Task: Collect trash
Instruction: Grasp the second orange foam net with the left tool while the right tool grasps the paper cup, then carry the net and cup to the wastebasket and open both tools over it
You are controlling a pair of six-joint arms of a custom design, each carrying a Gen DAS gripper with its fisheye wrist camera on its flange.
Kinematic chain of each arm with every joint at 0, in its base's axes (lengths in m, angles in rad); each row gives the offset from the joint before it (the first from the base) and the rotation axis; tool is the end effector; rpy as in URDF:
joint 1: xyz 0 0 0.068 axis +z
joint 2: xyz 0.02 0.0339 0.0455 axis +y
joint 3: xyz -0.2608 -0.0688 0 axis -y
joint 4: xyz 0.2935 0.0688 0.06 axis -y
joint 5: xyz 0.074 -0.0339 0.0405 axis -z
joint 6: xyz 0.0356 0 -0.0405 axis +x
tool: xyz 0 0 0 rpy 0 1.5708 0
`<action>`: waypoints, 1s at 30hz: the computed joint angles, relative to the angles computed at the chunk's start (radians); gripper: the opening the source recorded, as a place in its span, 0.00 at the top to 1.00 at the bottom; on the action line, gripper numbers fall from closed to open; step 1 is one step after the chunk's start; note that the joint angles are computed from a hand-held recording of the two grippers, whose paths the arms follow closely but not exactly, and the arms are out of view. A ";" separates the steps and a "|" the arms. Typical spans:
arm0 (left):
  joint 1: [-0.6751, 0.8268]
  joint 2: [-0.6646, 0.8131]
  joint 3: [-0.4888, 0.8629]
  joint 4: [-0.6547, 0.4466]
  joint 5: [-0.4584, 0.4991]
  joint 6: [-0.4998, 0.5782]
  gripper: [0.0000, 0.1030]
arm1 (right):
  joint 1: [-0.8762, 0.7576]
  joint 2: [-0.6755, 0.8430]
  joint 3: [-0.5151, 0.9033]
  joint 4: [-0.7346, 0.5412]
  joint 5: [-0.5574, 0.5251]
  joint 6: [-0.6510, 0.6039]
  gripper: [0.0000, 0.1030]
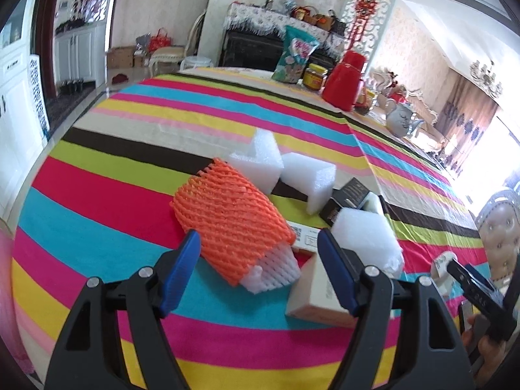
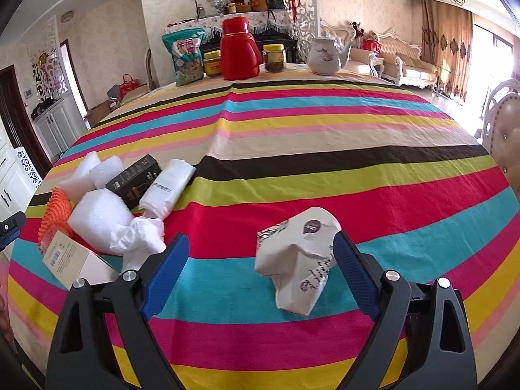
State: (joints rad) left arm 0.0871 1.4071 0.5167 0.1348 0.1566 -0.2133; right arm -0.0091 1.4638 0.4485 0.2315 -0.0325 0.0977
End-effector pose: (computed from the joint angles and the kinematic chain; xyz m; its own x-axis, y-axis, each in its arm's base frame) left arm 0.2876 0.0195 0.1056 -0.6734 -0.2687 -0.6887 -0.1181 0.9587 -0.2586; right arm 0.2755 -0.0014 0.0777 -0.7039 0.1039 -0.7026 0.0550 0.9942 0.0919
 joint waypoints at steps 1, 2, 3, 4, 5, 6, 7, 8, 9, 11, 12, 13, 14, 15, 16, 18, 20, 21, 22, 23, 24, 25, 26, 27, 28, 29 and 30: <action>0.002 0.039 0.025 0.002 -0.002 -0.012 0.29 | -0.004 0.011 0.006 0.000 0.005 -0.001 0.18; 0.002 0.065 0.043 -0.001 -0.006 -0.023 0.28 | -0.009 0.024 0.013 0.000 0.005 -0.002 0.18; 0.003 0.093 0.062 -0.001 -0.007 -0.034 0.26 | -0.014 0.036 0.019 -0.003 0.003 -0.004 0.18; 0.006 0.121 0.081 -0.002 -0.003 -0.042 0.26 | -0.019 0.047 0.024 -0.003 0.002 -0.006 0.18; 0.009 0.158 0.106 -0.003 -0.007 -0.060 0.25 | -0.020 0.051 0.026 -0.005 0.004 -0.007 0.18; 0.008 0.177 0.121 -0.007 -0.011 -0.070 0.25 | -0.022 0.063 0.032 -0.007 0.008 -0.009 0.18; 0.008 0.202 0.139 -0.011 -0.014 -0.081 0.25 | -0.024 0.071 0.036 -0.008 0.008 -0.010 0.18; 0.009 0.233 0.163 -0.024 -0.018 -0.093 0.24 | -0.026 0.080 0.041 -0.010 0.009 -0.010 0.18; 0.009 0.254 0.179 -0.034 -0.018 -0.099 0.24 | -0.026 0.086 0.046 -0.014 0.012 -0.011 0.18; 0.002 0.297 0.212 -0.051 -0.029 -0.103 0.23 | -0.027 0.097 0.052 -0.017 0.017 -0.014 0.18; -0.004 0.310 0.221 -0.056 -0.038 -0.101 0.23 | -0.026 0.109 0.059 -0.022 0.022 -0.015 0.18; -0.010 0.320 0.228 -0.060 -0.045 -0.099 0.23 | -0.026 0.118 0.065 -0.026 0.023 -0.016 0.18; -0.016 0.330 0.237 -0.067 -0.050 -0.092 0.24 | -0.026 0.131 0.073 -0.030 0.028 -0.015 0.18; -0.020 0.335 0.241 -0.069 -0.057 -0.086 0.24 | -0.028 0.143 0.079 -0.029 0.029 -0.018 0.18; -0.027 0.335 0.242 -0.075 -0.069 -0.079 0.25 | -0.025 0.151 0.083 -0.028 0.035 -0.021 0.18; -0.037 0.338 0.253 -0.097 -0.095 -0.062 0.30 | -0.020 0.163 0.091 -0.036 0.045 -0.024 0.18; -0.047 0.341 0.261 -0.114 -0.119 -0.049 0.37 | -0.016 0.179 0.101 -0.043 0.048 -0.028 0.20; -0.054 0.341 0.263 -0.120 -0.137 -0.041 0.45 | -0.015 0.185 0.104 -0.046 0.049 -0.030 0.25; -0.057 0.339 0.262 -0.124 -0.154 -0.027 0.49 | -0.013 0.195 0.111 -0.053 0.050 -0.029 0.27; -0.057 0.337 0.261 -0.128 -0.166 -0.018 0.56 | -0.016 0.201 0.114 -0.056 0.045 -0.031 0.32; -0.058 0.334 0.260 -0.131 -0.172 -0.010 0.62 | -0.018 0.209 0.120 -0.059 0.039 -0.031 0.38; -0.056 0.327 0.254 -0.131 -0.175 0.001 0.64 | -0.019 0.218 0.126 -0.066 0.032 -0.033 0.41; -0.052 0.321 0.249 -0.131 -0.170 0.010 0.68 | -0.020 0.219 0.127 -0.066 0.030 -0.032 0.41; -0.054 0.320 0.251 -0.129 -0.166 0.010 0.72 | -0.017 0.215 0.124 -0.063 0.032 -0.034 0.41; -0.050 0.310 0.241 -0.124 -0.162 0.015 0.73 | -0.018 0.212 0.122 -0.061 0.028 -0.037 0.41; -0.046 0.294 0.226 -0.118 -0.153 0.021 0.74 | -0.018 0.210 0.120 -0.059 0.021 -0.040 0.41; -0.046 0.287 0.219 -0.107 -0.140 0.020 0.74 | -0.018 0.206 0.118 -0.058 0.006 -0.042 0.42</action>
